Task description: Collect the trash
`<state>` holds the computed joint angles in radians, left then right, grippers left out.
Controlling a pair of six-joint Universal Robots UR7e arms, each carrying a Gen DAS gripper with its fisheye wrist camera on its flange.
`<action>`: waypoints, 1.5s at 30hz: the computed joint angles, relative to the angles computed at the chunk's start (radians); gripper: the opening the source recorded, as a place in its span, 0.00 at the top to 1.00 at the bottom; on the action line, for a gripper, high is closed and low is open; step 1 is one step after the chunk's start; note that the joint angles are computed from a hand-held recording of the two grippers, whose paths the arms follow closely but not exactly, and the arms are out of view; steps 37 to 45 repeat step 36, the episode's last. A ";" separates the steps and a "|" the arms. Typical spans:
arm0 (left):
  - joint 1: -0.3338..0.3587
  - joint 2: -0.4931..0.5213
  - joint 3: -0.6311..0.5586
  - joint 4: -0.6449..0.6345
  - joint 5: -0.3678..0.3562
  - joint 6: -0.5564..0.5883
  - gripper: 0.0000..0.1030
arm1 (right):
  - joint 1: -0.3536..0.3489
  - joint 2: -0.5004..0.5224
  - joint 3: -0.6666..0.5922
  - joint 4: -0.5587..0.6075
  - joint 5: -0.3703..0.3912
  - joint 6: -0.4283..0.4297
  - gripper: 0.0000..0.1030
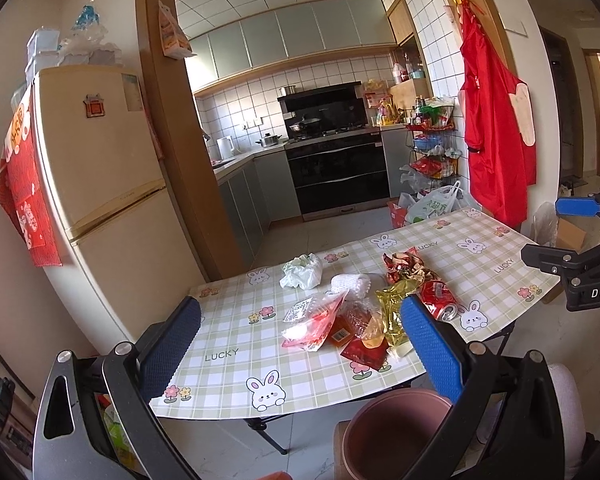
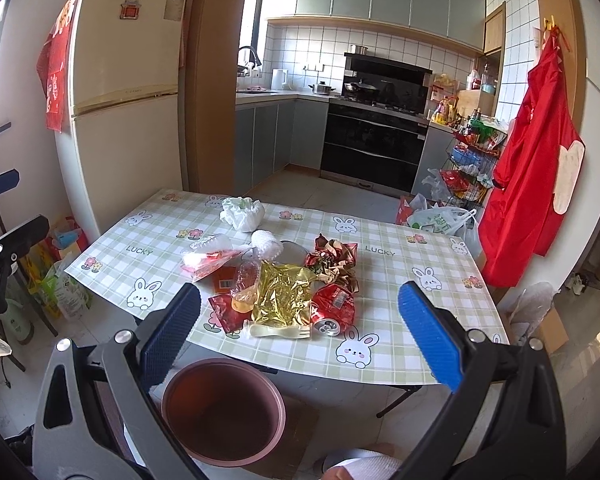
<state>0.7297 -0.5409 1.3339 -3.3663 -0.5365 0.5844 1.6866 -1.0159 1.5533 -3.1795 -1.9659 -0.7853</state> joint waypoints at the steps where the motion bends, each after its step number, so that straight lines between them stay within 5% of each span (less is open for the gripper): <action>1: 0.000 -0.001 0.001 -0.001 -0.002 -0.001 0.05 | 0.000 0.000 -0.001 0.001 0.001 0.001 0.05; 13: -0.002 -0.003 0.007 -0.005 -0.004 0.000 0.05 | 0.001 -0.004 0.002 -0.003 0.000 0.004 0.05; 24: 0.014 -0.053 0.042 0.087 -0.043 -0.200 0.05 | -0.001 -0.002 -0.004 0.011 0.000 0.032 0.05; 45: 0.009 -0.033 0.019 0.053 0.014 -0.173 0.05 | 0.000 0.004 -0.010 0.010 -0.009 0.046 0.05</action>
